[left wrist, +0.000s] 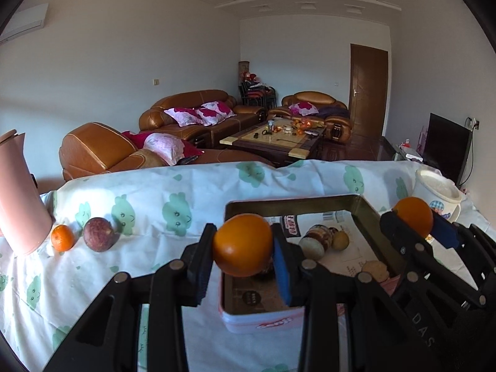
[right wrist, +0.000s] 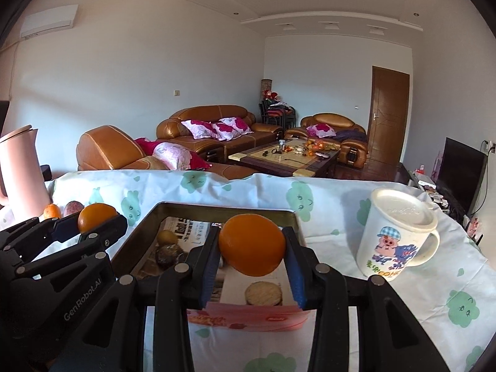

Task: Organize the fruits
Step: 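Carry both held oranges over the pink tin, then lower both oranges into the tin and open both grippers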

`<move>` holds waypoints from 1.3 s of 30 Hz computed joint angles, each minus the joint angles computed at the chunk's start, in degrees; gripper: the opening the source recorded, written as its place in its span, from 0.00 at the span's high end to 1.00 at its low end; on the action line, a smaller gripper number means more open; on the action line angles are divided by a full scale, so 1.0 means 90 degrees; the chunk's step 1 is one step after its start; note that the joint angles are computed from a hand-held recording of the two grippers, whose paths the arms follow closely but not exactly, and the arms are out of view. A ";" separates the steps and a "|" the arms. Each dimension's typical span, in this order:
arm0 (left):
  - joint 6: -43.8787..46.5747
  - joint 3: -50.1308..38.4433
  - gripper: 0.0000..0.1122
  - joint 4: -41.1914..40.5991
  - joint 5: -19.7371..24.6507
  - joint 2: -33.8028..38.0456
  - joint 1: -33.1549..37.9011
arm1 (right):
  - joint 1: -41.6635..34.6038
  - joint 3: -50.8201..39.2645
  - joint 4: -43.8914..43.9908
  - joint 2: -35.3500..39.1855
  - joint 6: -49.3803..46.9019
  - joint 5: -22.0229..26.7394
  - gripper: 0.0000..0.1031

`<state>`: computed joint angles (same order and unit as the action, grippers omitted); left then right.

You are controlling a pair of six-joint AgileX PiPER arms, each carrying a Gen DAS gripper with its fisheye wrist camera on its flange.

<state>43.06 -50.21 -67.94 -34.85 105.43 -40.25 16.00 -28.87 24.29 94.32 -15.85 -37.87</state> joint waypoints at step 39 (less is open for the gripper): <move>-0.0124 -0.0138 0.08 -0.0255 -0.0129 0.0186 0.0690 | -0.0985 -0.0464 -0.2654 0.0630 0.2457 -0.0298 0.22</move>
<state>41.95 -51.45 -70.24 -36.02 107.10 -34.04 7.13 -33.05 0.40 100.00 6.27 -40.55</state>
